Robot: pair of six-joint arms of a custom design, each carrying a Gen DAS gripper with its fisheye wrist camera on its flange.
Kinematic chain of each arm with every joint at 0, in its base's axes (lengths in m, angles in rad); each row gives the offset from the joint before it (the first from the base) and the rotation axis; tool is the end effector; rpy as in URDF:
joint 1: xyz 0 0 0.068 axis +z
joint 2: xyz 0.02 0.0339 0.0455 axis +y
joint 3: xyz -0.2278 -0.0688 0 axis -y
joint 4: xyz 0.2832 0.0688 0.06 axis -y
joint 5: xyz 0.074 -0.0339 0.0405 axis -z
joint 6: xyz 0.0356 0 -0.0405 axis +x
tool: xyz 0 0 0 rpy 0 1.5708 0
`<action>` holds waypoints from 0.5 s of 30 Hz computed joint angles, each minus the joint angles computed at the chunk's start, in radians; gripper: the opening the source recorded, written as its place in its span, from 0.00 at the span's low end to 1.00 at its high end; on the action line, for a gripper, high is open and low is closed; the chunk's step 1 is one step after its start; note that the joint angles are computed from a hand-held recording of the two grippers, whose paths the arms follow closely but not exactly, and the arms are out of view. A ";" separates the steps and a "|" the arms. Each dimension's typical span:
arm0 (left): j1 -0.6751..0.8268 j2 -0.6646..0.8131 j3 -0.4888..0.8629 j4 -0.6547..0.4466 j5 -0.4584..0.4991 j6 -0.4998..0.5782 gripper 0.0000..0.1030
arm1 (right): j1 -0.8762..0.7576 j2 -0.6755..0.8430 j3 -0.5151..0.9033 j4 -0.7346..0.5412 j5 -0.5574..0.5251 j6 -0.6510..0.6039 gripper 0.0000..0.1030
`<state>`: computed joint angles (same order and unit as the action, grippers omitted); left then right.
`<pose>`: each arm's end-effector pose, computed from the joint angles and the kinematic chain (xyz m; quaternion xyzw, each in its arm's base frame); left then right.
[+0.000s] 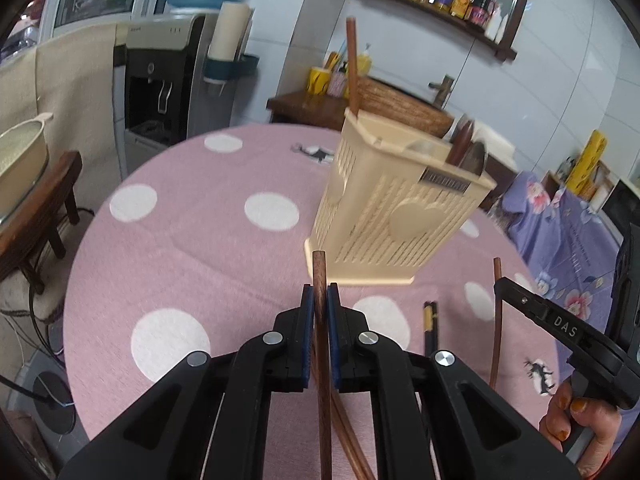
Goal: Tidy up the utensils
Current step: 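Lift the chopsticks and carry them above the holder with both grippers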
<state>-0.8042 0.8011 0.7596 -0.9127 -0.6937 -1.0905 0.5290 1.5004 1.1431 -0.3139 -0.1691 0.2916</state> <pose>0.1590 -0.1323 0.2426 -0.2299 0.8722 -0.0426 0.4296 0.3213 0.1948 0.2301 -0.1427 0.8867 0.2425 0.3669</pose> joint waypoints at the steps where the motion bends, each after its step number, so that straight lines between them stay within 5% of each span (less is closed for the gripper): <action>1: -0.012 -0.011 0.011 -0.014 -0.018 -0.002 0.07 | -0.004 -0.026 -0.007 -0.001 -0.011 -0.003 0.07; 15: -0.099 -0.086 0.088 -0.127 -0.166 -0.011 0.07 | -0.035 -0.219 -0.004 -0.080 -0.133 -0.089 0.07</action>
<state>-0.9032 0.7146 0.8474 -1.0394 -0.8597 -1.1011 0.4939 1.2816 1.1388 -0.3943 -0.3018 0.2029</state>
